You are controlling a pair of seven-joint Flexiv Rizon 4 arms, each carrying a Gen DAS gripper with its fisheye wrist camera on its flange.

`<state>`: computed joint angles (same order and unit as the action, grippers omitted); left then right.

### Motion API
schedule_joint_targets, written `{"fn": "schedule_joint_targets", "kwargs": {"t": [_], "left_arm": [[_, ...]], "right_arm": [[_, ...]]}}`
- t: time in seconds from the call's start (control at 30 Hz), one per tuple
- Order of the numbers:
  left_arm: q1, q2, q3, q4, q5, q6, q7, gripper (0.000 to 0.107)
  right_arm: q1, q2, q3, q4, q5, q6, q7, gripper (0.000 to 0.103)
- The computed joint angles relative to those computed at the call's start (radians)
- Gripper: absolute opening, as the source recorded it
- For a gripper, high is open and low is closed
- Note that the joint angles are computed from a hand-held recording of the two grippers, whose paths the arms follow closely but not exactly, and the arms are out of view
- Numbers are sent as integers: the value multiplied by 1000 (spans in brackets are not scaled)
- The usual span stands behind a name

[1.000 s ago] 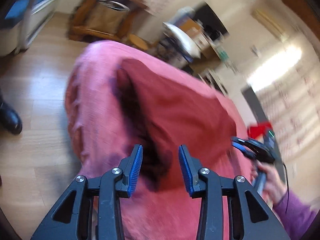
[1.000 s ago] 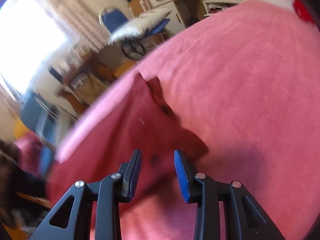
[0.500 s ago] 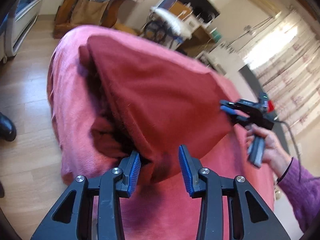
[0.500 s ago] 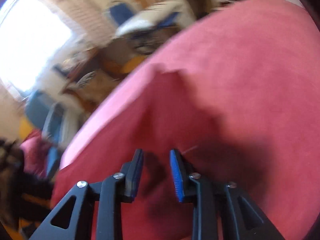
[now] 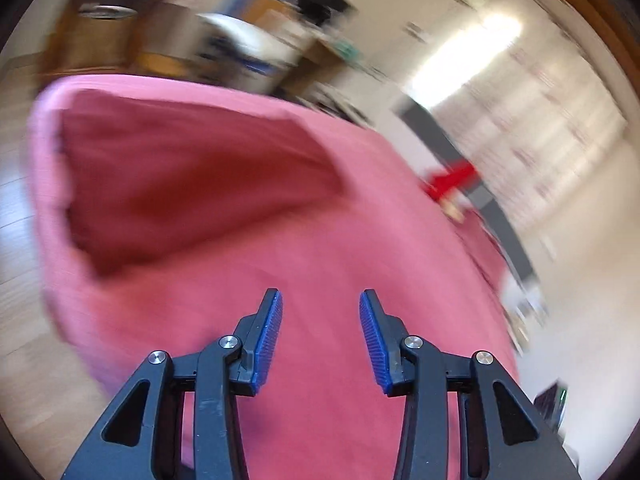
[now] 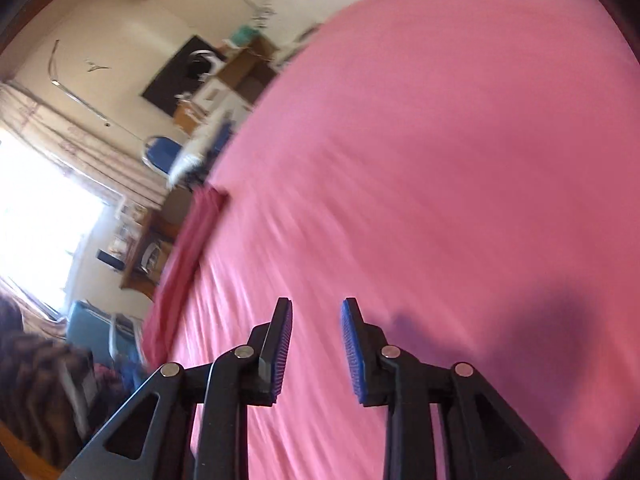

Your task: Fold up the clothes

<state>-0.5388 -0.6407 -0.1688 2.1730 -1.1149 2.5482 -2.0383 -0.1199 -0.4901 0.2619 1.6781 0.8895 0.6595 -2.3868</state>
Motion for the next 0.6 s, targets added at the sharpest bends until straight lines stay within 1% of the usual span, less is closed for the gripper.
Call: {"fn": "schedule_joint_targets", "kwargs": {"t": [0.07, 0.13, 0.17, 0.2, 0.23, 0.27, 0.3, 0.33, 0.37, 0.4, 0.43, 0.47, 0.5, 0.53, 0.6], "left_arm": [[14, -35, -11, -131, 96, -96, 100, 42], [18, -81, -20, -279, 183, -222, 181, 42], [-2, -107, -18, -355, 167, -272, 237, 42], [-33, -136, 17, -437, 198, -357, 256, 42], [-85, -169, 85, -518, 225, -440, 246, 42], [-149, -204, 167, -600, 209, -516, 248, 44], [-196, -240, 248, -681, 244, -626, 215, 45], [-252, -283, 329, -763, 213, -713, 222, 46], [-286, -324, 411, -844, 247, -833, 182, 47], [-305, -365, 492, -925, 334, -947, 84, 48], [-316, -404, 549, -1007, 365, -1057, 51, 48], [-346, -454, 631, -1088, 331, -1156, 32, 48], [-376, -506, 710, -1158, 232, -1234, 72, 48], [-380, -547, 757, -1227, 190, -1304, 81, 48], [-353, -580, 782, -1316, 225, -1374, 46, 48]], "right_arm": [[-105, 120, -41, 128, -11, -46, -62, 27], [-191, 224, -104, 224, 3, -83, -137, 28], [-237, 271, -143, 261, 19, -109, -168, 29], [-274, 302, -181, 282, 36, -140, -192, 29], [-301, 317, -215, 291, 58, -172, -208, 30], [-324, 325, -249, 296, 81, -204, -224, 32], [-345, 327, -281, 297, 106, -235, -239, 34], [-363, 322, -312, 293, 123, -269, -249, 36], [-375, 309, -334, 286, 132, -292, -253, 38], [-377, 294, -345, 281, 133, -291, -246, 38], [-370, 281, -347, 275, 124, -277, -229, 38], [-358, 272, -342, 272, 110, -258, -217, 38], [-344, 274, -330, 272, 100, -233, -223, 38], [-333, 282, -319, 272, 100, -206, -246, 38], [-319, 286, -300, 245, 128, -202, -303, 38]]}}
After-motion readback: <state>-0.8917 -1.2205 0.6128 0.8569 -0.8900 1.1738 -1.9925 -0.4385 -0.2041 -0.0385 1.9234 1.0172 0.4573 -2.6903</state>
